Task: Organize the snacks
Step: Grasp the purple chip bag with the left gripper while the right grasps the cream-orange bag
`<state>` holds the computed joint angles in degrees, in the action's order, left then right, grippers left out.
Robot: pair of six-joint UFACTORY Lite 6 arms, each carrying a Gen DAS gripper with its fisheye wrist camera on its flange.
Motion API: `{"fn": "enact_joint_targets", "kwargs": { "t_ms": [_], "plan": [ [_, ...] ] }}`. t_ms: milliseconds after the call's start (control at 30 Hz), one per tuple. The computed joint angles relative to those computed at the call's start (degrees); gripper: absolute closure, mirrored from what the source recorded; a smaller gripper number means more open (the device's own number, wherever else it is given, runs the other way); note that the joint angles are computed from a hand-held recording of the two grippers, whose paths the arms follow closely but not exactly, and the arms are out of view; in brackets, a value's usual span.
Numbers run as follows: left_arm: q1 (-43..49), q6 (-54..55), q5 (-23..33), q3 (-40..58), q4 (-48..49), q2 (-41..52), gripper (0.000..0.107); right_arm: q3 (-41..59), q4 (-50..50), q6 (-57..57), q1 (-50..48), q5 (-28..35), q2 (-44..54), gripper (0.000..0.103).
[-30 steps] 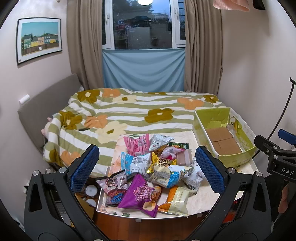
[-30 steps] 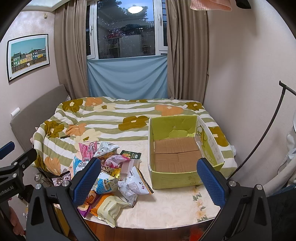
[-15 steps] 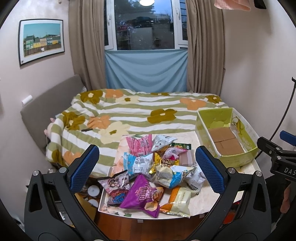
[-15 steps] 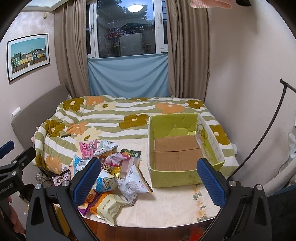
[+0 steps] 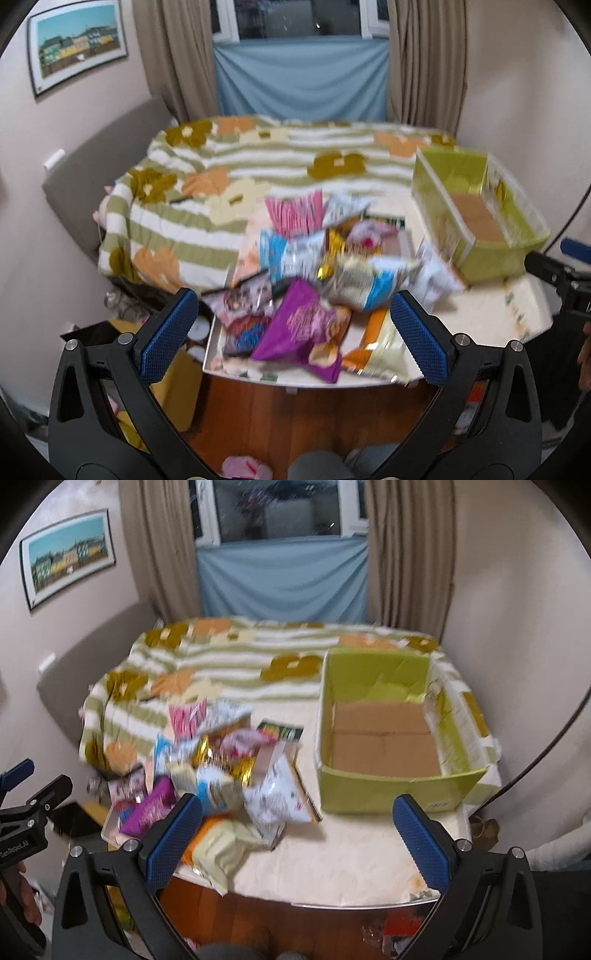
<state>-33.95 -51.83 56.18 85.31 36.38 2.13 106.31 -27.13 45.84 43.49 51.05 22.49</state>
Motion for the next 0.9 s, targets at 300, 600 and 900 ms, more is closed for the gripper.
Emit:
{"fn": "enact_joint_targets", "kwargs": {
  "t_ms": [300,600,900],
  "plan": [
    [7.8,16.1,-15.9,-9.9,-8.7,6.0,0.004,-4.6,13.8,-6.2,-4.3,-6.0,6.7,0.001],
    [12.4,33.9,-25.1,-7.3,-17.1,19.6,0.004,1.7,22.4,-2.0,-4.2,-6.3,17.4,0.001],
    [14.4,44.9,-25.4,-1.7,-23.5,28.2,0.019,5.1,25.5,3.9,-3.7,-7.6,23.8,0.001]
  ]
}}
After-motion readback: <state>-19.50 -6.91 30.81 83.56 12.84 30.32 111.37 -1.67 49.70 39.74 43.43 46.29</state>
